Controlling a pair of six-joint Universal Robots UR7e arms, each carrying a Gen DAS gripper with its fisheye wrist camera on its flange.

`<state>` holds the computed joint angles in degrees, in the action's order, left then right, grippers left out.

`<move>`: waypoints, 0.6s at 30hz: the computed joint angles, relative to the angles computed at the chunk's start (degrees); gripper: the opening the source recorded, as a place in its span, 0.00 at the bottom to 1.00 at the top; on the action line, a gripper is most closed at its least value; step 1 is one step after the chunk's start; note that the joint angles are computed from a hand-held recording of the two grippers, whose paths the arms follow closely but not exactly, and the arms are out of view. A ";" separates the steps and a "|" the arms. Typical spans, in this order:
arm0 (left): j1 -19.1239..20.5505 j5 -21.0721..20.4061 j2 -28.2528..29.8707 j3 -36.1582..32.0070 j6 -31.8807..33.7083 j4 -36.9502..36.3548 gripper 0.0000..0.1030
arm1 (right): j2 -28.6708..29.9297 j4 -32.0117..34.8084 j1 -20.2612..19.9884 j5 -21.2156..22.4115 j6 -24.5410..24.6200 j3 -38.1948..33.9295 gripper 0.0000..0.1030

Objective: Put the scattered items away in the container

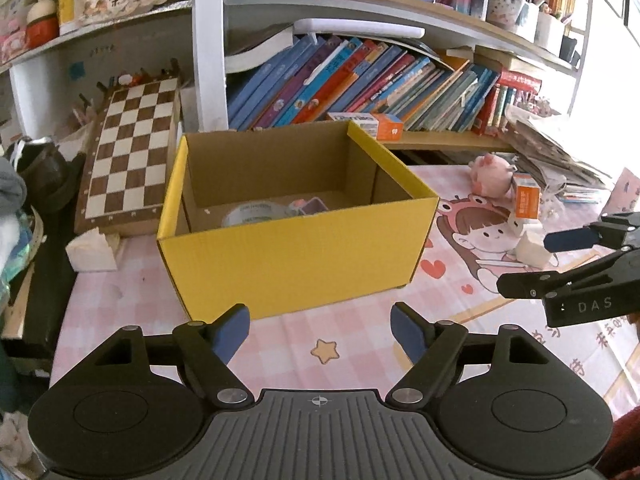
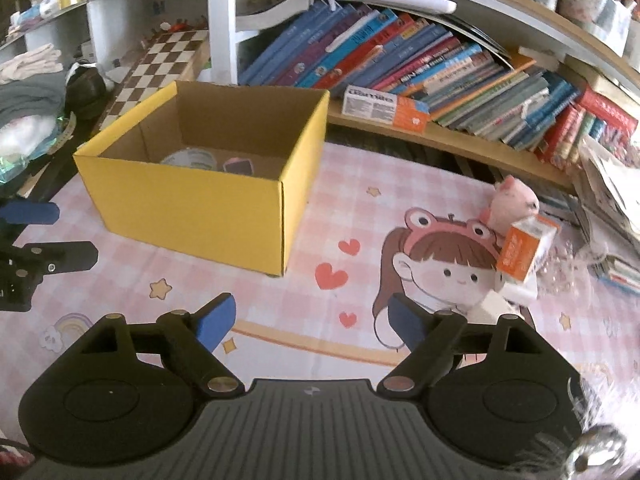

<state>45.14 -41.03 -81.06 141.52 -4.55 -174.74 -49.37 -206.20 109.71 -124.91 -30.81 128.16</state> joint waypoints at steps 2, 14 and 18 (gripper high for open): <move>-0.19 0.36 0.07 0.26 -0.55 -0.23 0.77 | 0.44 -1.62 0.07 -0.64 0.18 0.50 0.81; -1.72 2.42 1.63 1.27 -4.39 -0.51 0.90 | 3.00 -8.61 0.32 -3.92 1.89 2.56 0.88; -2.22 2.01 2.25 1.40 -4.57 0.22 0.91 | 3.00 -8.60 0.27 -3.95 1.53 2.73 0.92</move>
<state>42.92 -39.02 -78.82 142.92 -9.11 -174.52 -46.37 -214.80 109.99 -128.86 -29.28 130.88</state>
